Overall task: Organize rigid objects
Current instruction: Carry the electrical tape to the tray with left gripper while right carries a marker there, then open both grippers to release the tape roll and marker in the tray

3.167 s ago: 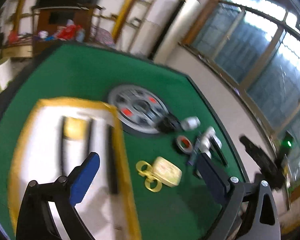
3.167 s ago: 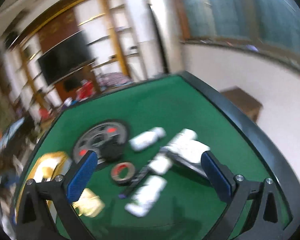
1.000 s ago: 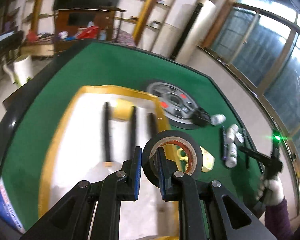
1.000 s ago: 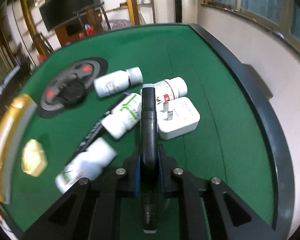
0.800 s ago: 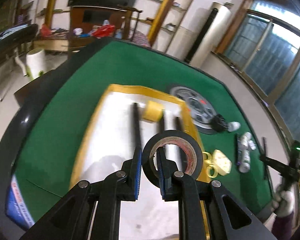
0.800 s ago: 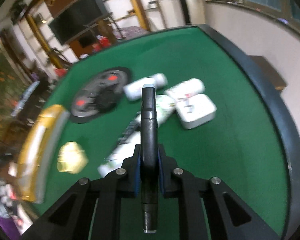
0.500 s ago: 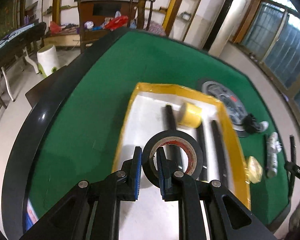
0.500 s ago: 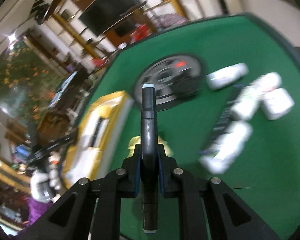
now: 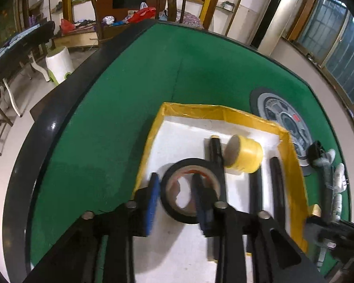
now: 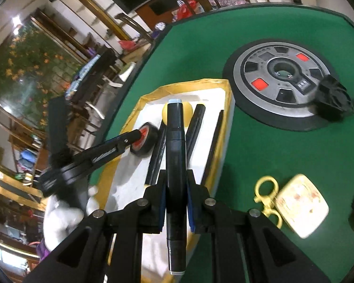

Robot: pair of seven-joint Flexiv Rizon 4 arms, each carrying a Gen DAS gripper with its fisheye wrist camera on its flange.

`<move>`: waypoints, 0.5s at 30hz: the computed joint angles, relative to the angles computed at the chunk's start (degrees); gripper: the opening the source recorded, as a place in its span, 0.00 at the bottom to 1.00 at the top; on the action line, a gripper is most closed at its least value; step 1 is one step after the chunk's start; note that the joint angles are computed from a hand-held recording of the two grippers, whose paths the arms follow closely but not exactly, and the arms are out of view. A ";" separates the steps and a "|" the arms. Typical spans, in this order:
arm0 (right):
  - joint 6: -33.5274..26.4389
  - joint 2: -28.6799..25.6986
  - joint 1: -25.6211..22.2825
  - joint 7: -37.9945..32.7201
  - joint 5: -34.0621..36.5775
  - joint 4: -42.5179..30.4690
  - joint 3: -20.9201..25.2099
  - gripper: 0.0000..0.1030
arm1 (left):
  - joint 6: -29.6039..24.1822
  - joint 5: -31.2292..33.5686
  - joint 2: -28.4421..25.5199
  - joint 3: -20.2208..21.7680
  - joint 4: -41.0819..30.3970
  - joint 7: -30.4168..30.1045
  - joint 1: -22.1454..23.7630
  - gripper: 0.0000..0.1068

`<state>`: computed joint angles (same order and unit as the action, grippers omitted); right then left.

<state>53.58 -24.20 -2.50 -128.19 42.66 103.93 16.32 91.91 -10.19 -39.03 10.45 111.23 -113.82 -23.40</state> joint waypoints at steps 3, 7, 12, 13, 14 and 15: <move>3.87 -1.44 3.54 4.73 -3.41 0.48 -1.02 0.14 | 2.51 0.63 1.52 2.35 1.90 -1.12 -2.79 0.53; 7.51 -3.12 5.11 10.07 -7.30 0.68 -1.23 0.14 | 12.63 0.45 5.72 -0.51 8.82 -1.38 -1.52 0.65; 10.24 -5.29 4.89 15.06 -10.83 -0.02 -0.23 0.14 | 25.67 -0.35 9.74 -5.28 17.50 -2.20 1.55 0.74; 11.20 -5.53 4.85 15.87 -11.41 0.06 -0.03 0.14 | 27.18 -1.18 10.13 -5.62 18.64 -1.98 1.52 0.75; 11.80 -5.92 4.76 16.67 -12.12 -0.12 0.12 0.14 | 28.59 -1.70 10.49 -6.30 19.81 -1.86 1.90 0.76; 11.92 -6.43 4.53 17.37 -12.88 -0.55 0.31 0.15 | 29.80 -1.81 10.78 -7.32 20.88 -1.94 2.78 0.76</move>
<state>65.50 -30.62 2.04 -110.83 29.79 103.37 16.63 121.71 -12.00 -28.25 3.12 132.11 -115.75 -20.63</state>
